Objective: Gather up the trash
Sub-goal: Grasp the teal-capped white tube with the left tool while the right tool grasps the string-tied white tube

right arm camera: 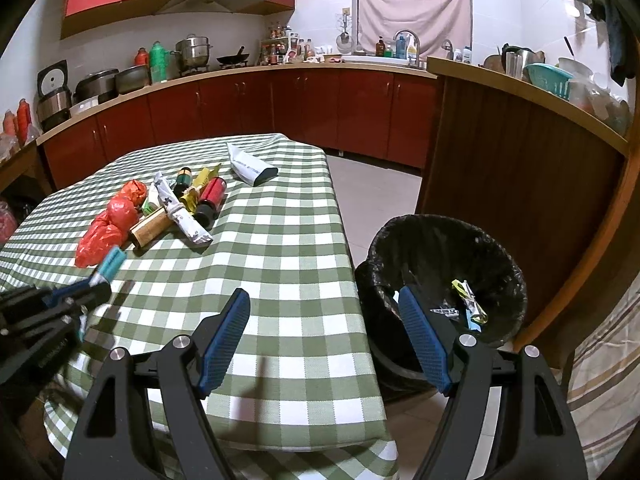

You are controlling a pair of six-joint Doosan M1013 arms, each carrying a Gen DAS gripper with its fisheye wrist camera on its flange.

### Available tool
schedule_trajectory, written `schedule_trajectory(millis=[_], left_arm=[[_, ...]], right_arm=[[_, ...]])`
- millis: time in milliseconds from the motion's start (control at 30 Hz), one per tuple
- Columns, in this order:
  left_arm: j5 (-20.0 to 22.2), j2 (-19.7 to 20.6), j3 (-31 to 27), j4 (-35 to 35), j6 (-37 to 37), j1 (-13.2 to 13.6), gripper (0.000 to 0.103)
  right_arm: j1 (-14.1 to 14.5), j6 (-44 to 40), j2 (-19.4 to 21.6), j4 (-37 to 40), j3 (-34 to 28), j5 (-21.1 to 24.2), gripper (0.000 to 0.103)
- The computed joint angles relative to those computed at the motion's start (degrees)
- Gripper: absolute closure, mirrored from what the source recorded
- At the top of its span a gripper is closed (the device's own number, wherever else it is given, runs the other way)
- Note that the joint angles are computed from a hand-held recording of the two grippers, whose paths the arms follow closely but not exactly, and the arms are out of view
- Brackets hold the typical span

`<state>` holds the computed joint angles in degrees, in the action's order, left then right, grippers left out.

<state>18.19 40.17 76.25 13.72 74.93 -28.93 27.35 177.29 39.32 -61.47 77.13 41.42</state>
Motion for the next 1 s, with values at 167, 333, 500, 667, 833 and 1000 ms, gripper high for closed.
schedule_trajectory(millis=[167,333,500,667,833,1000], left_arm=[[-2.1,-0.9,0.5,3.6,-3.7,0.2,0.09],[-2.1,-1.0,-0.2,6.3,-7.2,0.7,0.09],[-1.0,-0.8,-1.0,10.6,-12.5,1.5,0.09],[1.0,0.1,-3.0,12.3,-15.7,2.7,0.09],[4.0,1.9,-6.3,13.4,-17.4,4.1,0.09],[6.7,3.9,-9.9,13.2,-17.8,5.5,0.09]], right_arm=[[0.0,-1.3,0.4,0.6,-0.8,-0.5,0.029],[-0.2,-3.1,1.2,1.5,-2.5,-1.6,0.029],[-0.4,-6.4,2.7,3.3,-5.2,-2.9,0.029],[-0.7,-11.6,4.9,6.9,-9.3,-3.9,0.029],[-1.1,-17.8,7.2,11.1,-13.8,-4.1,0.029],[-1.5,-24.7,9.6,15.6,-18.4,-3.3,0.029]])
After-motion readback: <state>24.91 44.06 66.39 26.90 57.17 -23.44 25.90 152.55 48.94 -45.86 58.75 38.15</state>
